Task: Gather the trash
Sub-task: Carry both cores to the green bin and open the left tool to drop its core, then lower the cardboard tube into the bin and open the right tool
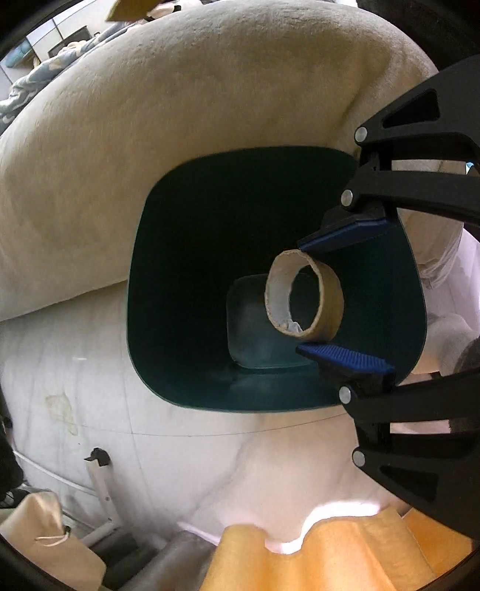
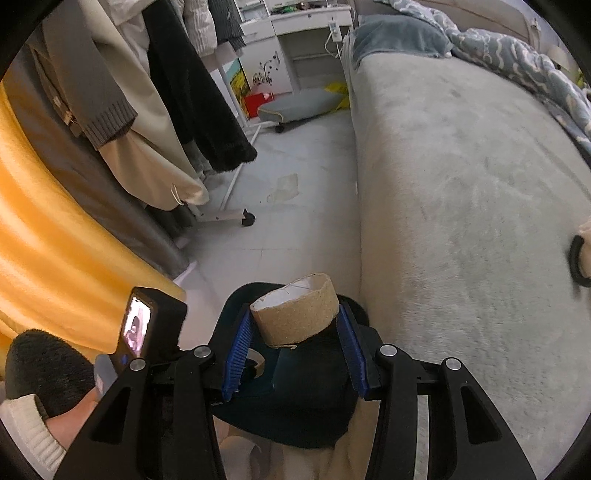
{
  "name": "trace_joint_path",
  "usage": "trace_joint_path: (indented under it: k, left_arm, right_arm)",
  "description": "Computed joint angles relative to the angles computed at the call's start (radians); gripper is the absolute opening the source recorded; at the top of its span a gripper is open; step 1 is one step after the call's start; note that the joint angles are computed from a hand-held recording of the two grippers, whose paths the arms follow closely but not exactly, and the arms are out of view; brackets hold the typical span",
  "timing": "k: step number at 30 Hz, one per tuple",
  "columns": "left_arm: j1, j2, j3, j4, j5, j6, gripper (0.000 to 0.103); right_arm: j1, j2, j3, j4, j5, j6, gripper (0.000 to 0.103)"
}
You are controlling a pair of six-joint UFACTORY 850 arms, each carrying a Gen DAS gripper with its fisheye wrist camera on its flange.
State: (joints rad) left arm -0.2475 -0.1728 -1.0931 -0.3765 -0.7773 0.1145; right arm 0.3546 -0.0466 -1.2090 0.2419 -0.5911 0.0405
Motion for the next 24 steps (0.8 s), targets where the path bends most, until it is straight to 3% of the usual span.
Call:
trace_joint_path:
  k: [13, 24]
  left_arm:
    - [0.058, 0.078, 0.036, -0.024, 0.063, 0.048, 0.077]
    - [0.038, 0.189, 0.053, 0.058, 0.188, -0.007, 0.073]
  right_arm:
    - [0.025, -0.123, -0.037, -0.012, -0.044, 0.01, 0.047]
    - [0.036, -0.182, -0.032, -0.045, -0.088, 0.029, 0.047]
